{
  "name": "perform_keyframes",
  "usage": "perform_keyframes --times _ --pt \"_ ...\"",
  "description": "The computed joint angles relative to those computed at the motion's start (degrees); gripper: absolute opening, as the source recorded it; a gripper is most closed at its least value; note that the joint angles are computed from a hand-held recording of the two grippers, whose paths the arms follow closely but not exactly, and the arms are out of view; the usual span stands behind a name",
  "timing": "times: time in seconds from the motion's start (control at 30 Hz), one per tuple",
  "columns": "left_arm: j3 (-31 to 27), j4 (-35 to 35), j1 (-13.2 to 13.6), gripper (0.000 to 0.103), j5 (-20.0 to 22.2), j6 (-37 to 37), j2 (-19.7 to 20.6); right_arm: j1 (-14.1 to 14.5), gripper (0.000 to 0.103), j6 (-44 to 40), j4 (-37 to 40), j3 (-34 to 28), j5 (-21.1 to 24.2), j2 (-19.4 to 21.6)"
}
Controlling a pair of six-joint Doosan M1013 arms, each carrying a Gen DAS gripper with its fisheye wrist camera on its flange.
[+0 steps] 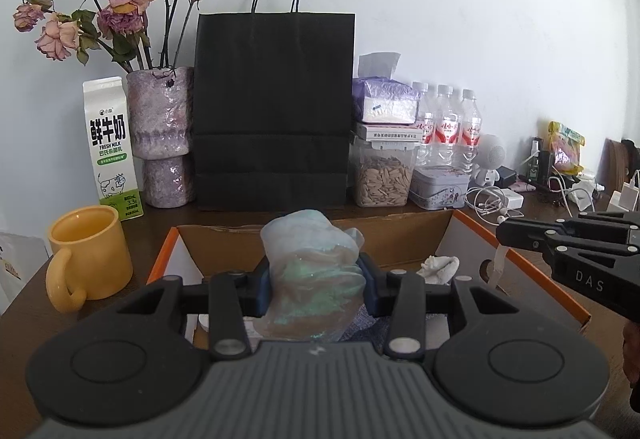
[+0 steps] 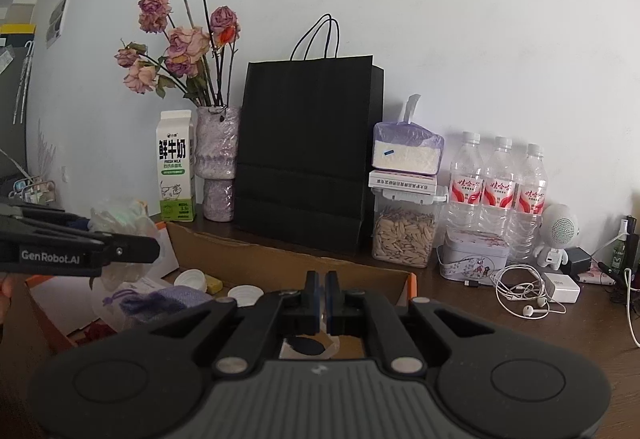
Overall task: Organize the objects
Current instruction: 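Lower the plastic bag and white cap into the box and open both grippers, then withdraw both grippers from the box toward the items on the table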
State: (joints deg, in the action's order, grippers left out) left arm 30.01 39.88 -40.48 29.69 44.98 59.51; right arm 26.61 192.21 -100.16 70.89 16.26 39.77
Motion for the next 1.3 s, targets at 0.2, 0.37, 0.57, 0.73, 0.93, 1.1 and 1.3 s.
perform_keyframes --times 0.2,0.37,0.57,0.73,0.93,1.1,1.3 --pt "2.55 5.42 -0.36 0.096 -1.12 -4.76 -0.93 0.07 0.030 -4.94 6.47 -0.12 -0.35 -0.10" --pt "3.06 11.64 -0.60 0.103 0.32 -10.72 -0.93 0.61 0.103 -5.58 7.83 -0.28 1.56 0.14" --pt "3.04 12.02 -0.59 0.103 1.27 -11.23 -0.77 0.79 0.103 -14.07 15.84 -1.03 0.82 0.50" --pt "5.08 15.69 -0.66 0.103 -0.15 -15.33 -1.59 0.95 0.103 -14.11 15.72 -0.83 0.40 0.43" --pt "7.57 20.37 -0.79 0.103 -1.48 -20.26 -2.62 1.29 0.103 -12.61 14.00 -0.15 0.36 0.11" --pt "10.06 24.06 -0.99 0.103 -1.95 -23.70 -3.78 1.77 0.103 -9.61 10.35 1.09 0.77 -0.48" --pt "13.66 29.19 -1.35 0.103 -1.74 -28.62 -5.44 2.31 0.103 -3.69 4.12 3.17 2.02 -1.60"
